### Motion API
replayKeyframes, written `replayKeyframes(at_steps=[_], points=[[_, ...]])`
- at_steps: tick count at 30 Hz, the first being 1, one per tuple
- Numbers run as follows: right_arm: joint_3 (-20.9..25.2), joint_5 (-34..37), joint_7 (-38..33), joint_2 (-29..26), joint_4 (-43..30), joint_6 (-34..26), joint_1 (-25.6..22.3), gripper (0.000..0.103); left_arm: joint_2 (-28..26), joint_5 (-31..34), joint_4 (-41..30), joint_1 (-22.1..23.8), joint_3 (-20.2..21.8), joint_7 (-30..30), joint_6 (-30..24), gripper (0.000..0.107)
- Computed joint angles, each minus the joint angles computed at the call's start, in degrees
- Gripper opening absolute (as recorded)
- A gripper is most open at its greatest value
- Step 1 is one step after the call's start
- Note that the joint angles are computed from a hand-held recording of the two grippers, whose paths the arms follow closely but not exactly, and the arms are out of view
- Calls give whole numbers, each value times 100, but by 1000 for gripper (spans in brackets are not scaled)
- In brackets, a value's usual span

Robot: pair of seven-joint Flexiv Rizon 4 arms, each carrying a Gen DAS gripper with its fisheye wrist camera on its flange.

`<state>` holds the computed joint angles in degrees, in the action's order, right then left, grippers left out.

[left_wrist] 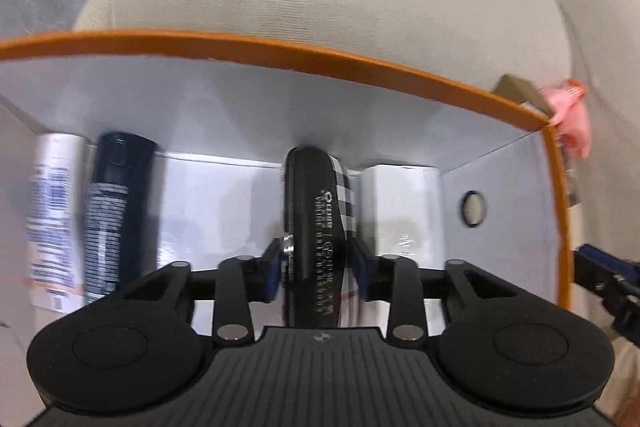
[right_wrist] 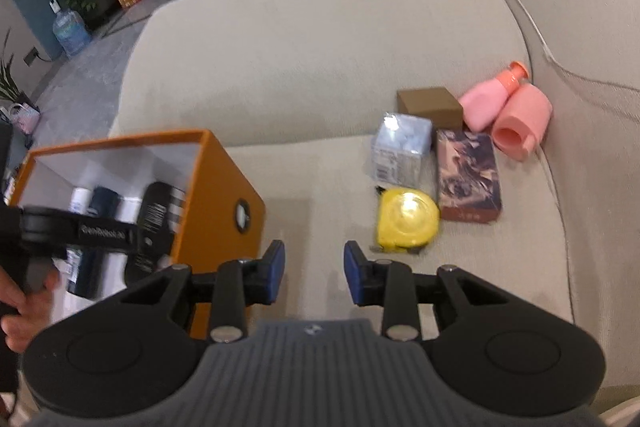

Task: Organize rigid objects
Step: 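Open the right tool releasing the white box while the left tool sets the phone case down, then grasp the clear pill cube with the left tool while the right tool grasps the anime card box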

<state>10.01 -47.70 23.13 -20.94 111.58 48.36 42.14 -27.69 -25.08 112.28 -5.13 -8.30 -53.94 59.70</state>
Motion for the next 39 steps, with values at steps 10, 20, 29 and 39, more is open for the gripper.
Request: replayKeyframes(at_steps=[10, 20, 29, 39], points=[[166, 75, 380, 410, 682, 67, -142, 38, -100, 1382, -361, -648, 637, -1419, 138, 67], [307, 358, 266, 690, 1198, 229, -378, 43, -6, 1710, -364, -726, 600, -1775, 202, 45], [194, 287, 488, 1065, 1800, 741, -916, 51, 942, 1378, 292, -568, 74, -1329, 1126, 45], [-212, -756, 1049, 898, 2040, 1689, -1425, 60, 596, 16, 106, -958, -833, 15, 1240, 46]])
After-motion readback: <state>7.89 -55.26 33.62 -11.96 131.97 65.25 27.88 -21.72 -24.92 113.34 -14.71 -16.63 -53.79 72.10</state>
